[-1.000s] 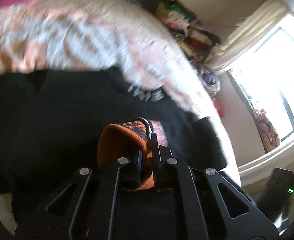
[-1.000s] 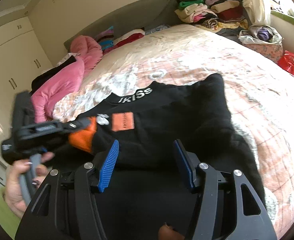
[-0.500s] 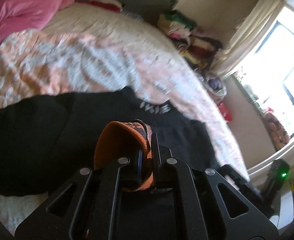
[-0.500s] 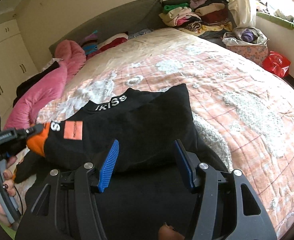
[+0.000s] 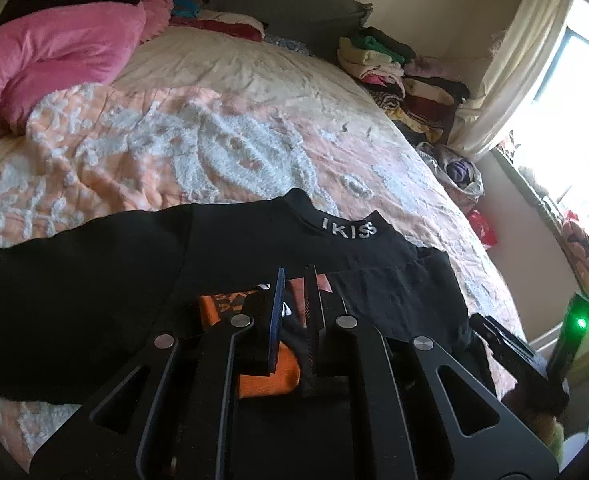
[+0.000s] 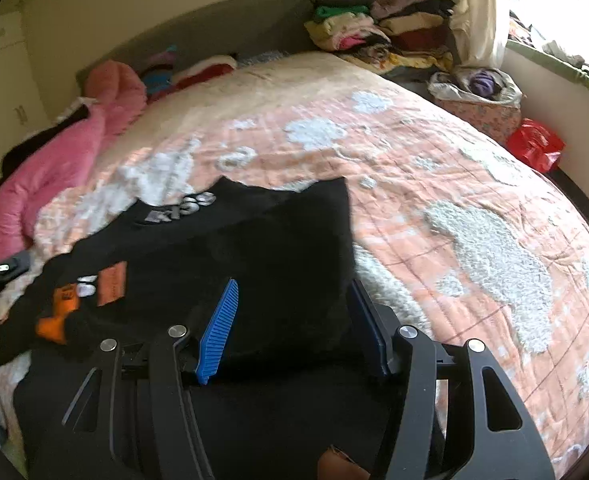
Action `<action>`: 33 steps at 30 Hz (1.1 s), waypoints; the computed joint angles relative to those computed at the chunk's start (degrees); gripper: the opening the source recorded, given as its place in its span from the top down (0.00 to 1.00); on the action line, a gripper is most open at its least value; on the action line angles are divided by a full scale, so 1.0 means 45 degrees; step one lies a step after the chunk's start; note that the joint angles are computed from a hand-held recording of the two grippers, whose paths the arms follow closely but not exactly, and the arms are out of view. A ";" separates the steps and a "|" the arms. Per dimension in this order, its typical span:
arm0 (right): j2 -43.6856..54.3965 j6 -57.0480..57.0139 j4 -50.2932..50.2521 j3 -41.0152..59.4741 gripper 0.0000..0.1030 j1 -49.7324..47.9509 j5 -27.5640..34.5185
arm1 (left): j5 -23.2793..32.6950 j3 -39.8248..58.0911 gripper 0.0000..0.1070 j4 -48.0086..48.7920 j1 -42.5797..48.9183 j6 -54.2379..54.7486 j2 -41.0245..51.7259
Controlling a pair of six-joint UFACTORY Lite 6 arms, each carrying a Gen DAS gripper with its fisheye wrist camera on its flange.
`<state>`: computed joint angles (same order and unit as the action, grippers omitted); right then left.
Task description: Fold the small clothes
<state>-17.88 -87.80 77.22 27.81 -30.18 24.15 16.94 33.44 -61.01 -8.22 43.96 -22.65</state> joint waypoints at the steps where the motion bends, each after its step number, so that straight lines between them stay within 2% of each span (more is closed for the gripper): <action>1: 0.0334 -0.0220 0.0220 0.0132 0.46 0.0047 -0.0118 | -0.0283 0.0021 0.92 0.0877 -0.0406 -0.0805 0.0002; 2: 0.0498 -0.0400 0.0373 0.0166 0.46 0.0046 -0.0121 | -0.0496 0.0047 0.88 0.1531 -0.0794 -0.1418 0.0113; 4: 0.0675 -0.0754 0.0616 0.0196 0.46 0.0048 0.0261 | -0.0621 0.0082 0.86 0.1619 -0.1233 -0.1525 0.0543; 7: 0.0581 -0.1005 0.0677 0.0055 0.46 0.0674 0.0278 | 0.0155 0.0287 0.83 -0.0869 -0.1223 0.0762 0.2086; 9: 0.0639 -0.0953 0.0525 0.0031 0.46 0.1193 -0.0020 | 0.0042 0.0247 0.79 -0.1107 -0.1452 0.0772 0.2762; 11: 0.1005 -0.0369 -0.0021 0.0158 0.46 0.1717 -0.0814 | -0.0277 0.0036 0.77 -0.0902 -0.1639 0.0555 0.2887; 13: 0.1825 0.0557 -0.0950 0.0413 0.45 0.2031 -0.1903 | -0.0218 -0.0400 0.77 -0.1621 -0.1438 0.1414 0.2717; 16: 0.2267 -0.0975 0.0234 0.0336 0.45 0.1650 -0.1750 | -0.0328 -0.0824 0.77 -0.2223 -0.1409 0.2155 0.2511; 18: 0.2260 -0.1363 0.0741 0.0255 0.44 0.1992 -0.2185 | -0.0709 -0.0857 0.77 -0.2062 -0.1688 0.2040 0.2577; 20: 0.2142 -0.1400 0.0878 0.0154 0.39 0.2165 -0.2292 | -0.0680 -0.0819 0.77 -0.1993 -0.1660 0.2006 0.2596; 23: 0.1466 -0.1277 0.0653 -0.0199 0.28 0.1496 -0.1265 | -0.0644 -0.0722 0.77 -0.1174 -0.1690 0.1173 0.2471; 25: 0.0715 -0.1089 0.0462 -0.0585 0.28 0.1351 -0.1017 | -0.0975 -0.0659 0.73 0.0594 -0.2042 -0.0595 0.2340; 27: 0.0283 -0.0743 0.0146 -0.0752 0.27 0.1244 -0.0756 | -0.1065 -0.0653 0.67 0.1526 -0.2269 -0.1496 0.2194; 29: -0.0119 -0.0539 -0.0018 -0.0888 0.17 0.1050 -0.0511 | -0.1010 -0.0655 0.60 0.2049 -0.2365 -0.2035 0.1995; 33: -0.0991 -0.0288 -0.0196 -0.1154 0.07 0.0833 -0.0222 | -0.1013 -0.0802 0.45 0.3145 -0.2332 -0.3265 0.1411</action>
